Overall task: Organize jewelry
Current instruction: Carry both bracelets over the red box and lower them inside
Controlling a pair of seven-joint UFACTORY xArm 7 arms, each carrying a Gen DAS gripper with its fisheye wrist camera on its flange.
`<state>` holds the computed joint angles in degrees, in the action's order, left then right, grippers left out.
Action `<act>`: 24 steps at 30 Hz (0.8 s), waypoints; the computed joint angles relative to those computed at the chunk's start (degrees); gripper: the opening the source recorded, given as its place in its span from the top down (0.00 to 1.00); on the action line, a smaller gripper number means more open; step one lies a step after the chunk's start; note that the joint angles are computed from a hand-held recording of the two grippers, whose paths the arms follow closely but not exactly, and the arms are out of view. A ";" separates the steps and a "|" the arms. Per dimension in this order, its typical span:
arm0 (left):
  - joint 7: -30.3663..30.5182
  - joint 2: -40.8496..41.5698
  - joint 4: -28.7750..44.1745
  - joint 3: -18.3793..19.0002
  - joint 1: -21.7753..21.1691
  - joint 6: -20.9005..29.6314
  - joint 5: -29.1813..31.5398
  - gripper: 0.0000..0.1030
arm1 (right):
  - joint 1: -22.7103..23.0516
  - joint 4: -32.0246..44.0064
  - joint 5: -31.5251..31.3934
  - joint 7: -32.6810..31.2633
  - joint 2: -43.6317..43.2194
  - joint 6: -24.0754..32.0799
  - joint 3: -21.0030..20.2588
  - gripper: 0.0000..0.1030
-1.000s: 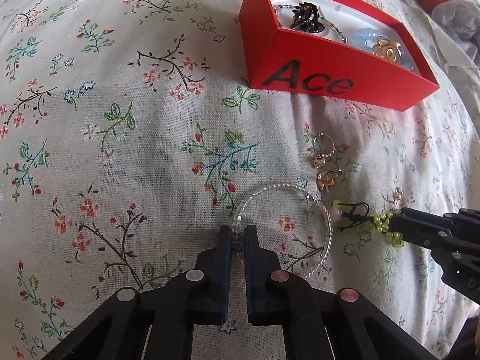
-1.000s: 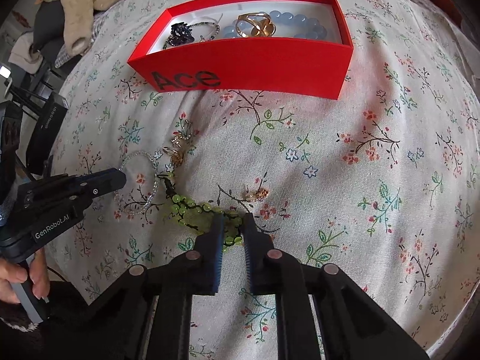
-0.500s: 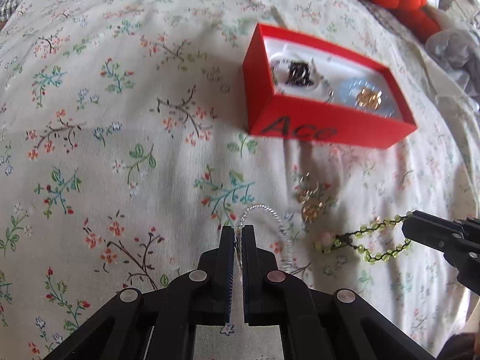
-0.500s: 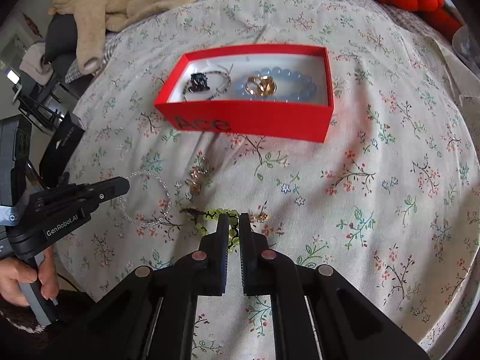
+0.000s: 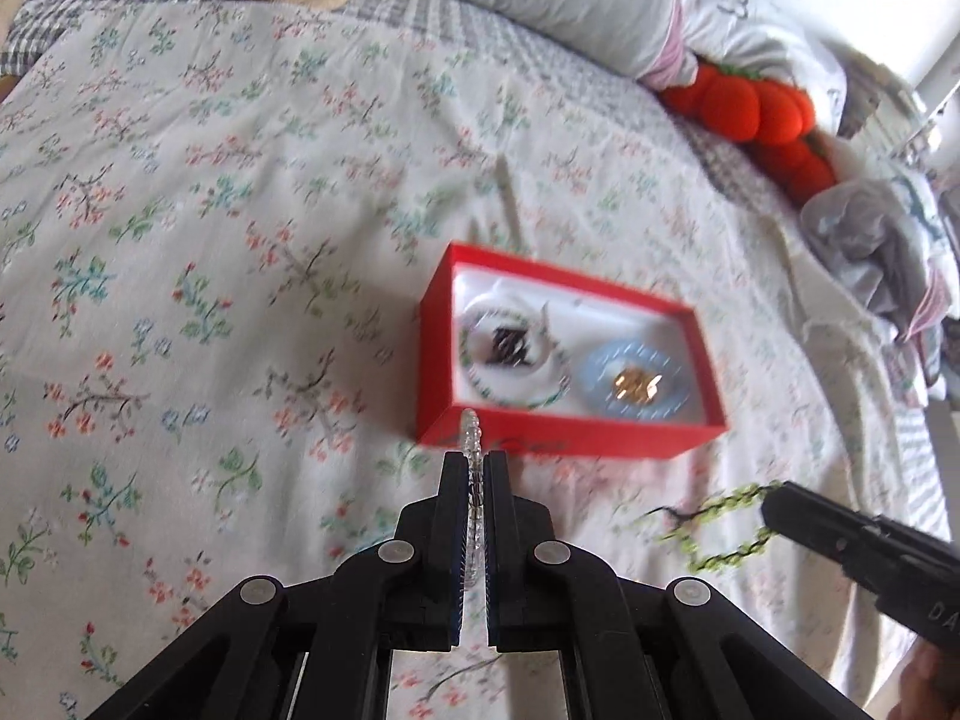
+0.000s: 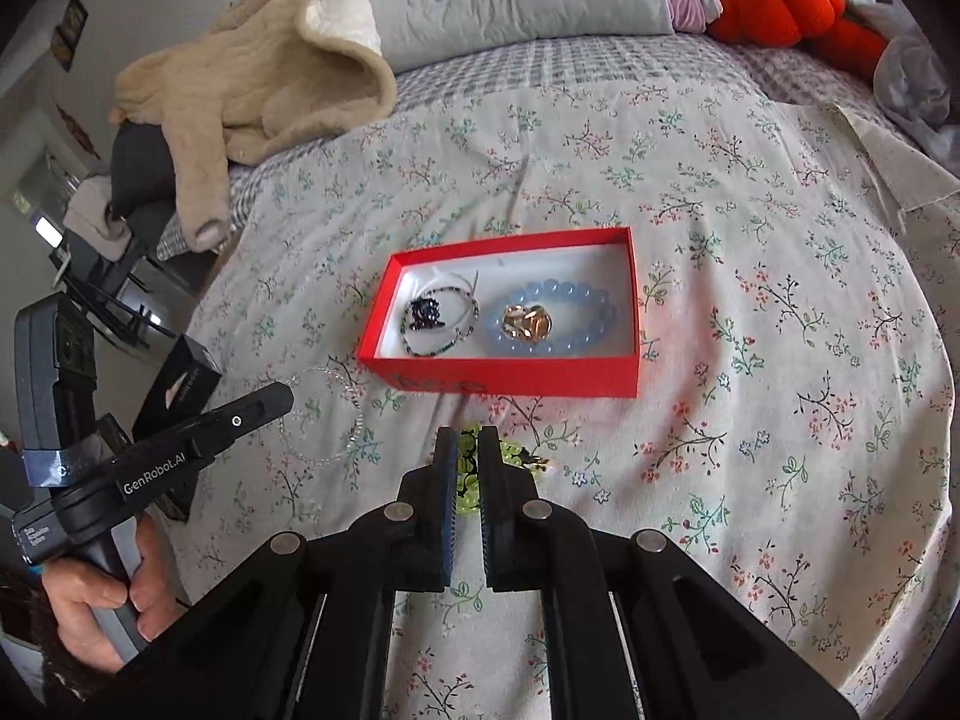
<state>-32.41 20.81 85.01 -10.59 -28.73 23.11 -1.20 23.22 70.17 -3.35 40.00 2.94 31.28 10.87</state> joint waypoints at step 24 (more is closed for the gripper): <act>-0.21 16.91 20.07 3.02 -2.30 1.16 -0.96 1.00 | 0.06 13.42 -2.56 3.41 12.30 -4.42 -3.12 0.94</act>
<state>-32.63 37.72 105.08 -7.57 -31.03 24.28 -2.16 23.28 83.58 -5.91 43.42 15.24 26.86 7.75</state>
